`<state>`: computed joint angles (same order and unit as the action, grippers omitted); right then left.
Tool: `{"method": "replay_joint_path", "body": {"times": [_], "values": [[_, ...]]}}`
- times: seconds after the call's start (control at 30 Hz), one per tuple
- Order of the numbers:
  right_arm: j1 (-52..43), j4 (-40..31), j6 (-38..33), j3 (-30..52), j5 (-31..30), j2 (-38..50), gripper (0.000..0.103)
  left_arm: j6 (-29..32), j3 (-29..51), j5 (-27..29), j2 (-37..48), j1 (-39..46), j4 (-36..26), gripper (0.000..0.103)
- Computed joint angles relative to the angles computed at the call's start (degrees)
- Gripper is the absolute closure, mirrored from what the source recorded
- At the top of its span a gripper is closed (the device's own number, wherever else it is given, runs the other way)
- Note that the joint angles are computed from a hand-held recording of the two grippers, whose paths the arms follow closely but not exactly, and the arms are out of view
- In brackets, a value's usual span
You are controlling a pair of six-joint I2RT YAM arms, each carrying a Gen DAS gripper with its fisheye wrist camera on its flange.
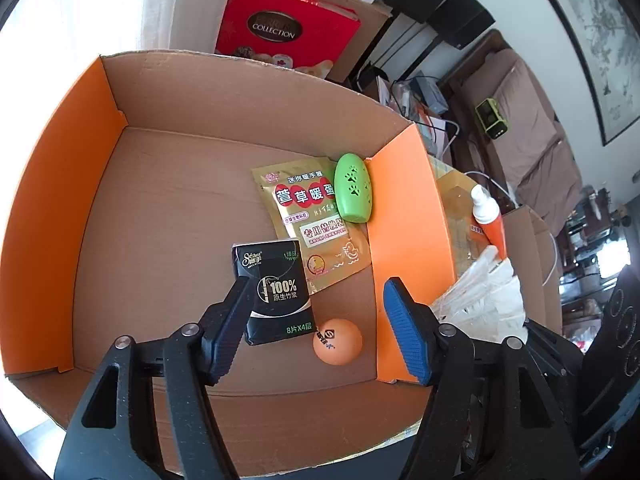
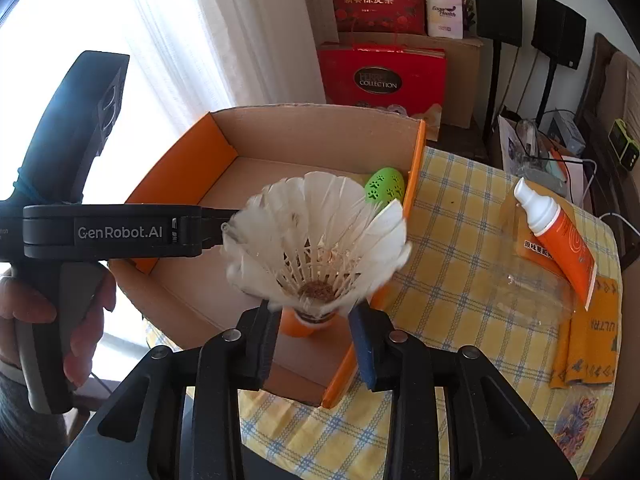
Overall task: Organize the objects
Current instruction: 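Lower the shuttlecock into the box and open the right gripper, then withdraw both tools from the box over the remaining table items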
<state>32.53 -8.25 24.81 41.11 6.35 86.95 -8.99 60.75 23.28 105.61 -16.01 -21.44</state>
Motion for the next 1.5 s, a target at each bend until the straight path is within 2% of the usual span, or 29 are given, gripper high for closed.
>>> {"method": "replay_joint_path", "body": {"times": [0.23, 0.27, 0.3, 0.37, 0.93, 1.0, 1.07, 1.3, 1.37, 1.5], "values": [[0.36, -1.58, 0.39, 0.28, -0.12, -0.99, 0.057, 0.64, -0.09, 0.06, 0.67, -0.23, -0.24, 0.039], [0.38, -1.81, 0.39, 0.43, -0.19, -1.16, 0.052, 0.71, -0.05, 0.11, 0.73, -0.28, -0.34, 0.039], [0.71, -2.79, 0.58, 1.02, 0.90, -1.10, 0.036, 0.80, -0.10, 0.10, 0.78, -0.31, -0.33, 0.039], [1.96, -3.43, 0.65, 0.83, 5.09, -2.28, 0.026, 0.89, -0.24, 0.04, 0.74, -0.41, -0.35, 0.039], [-2.61, -5.20, 0.27, -5.16, 4.99, -15.03, 0.027, 1.69, 0.16, 0.46, -0.04, -0.98, -1.32, 0.036], [-4.41, -5.73, 0.00, -6.52, 4.61, -17.05, 0.027, 1.58, -0.17, 0.13, -0.71, -1.32, -1.13, 0.033], [-6.41, -6.29, -0.46, -7.93, 4.34, -19.10, 0.027, 1.11, -1.06, -0.50, -1.89, -1.82, -0.31, 0.025], [-13.08, -8.20, -2.34, -11.97, 2.72, -25.18, 0.026, 0.53, -3.58, -4.74, -5.57, -5.12, 1.71, 0.018], [-14.56, -8.22, -2.83, -13.05, 2.41, -26.27, 0.023, 0.50, -4.54, -5.49, -6.57, -6.13, 2.83, 0.002], [-17.93, -7.95, -3.64, -14.51, 0.72, -26.77, 0.017, 0.44, -5.78, -6.87, -8.28, -7.87, 4.10, 0.001]]}}
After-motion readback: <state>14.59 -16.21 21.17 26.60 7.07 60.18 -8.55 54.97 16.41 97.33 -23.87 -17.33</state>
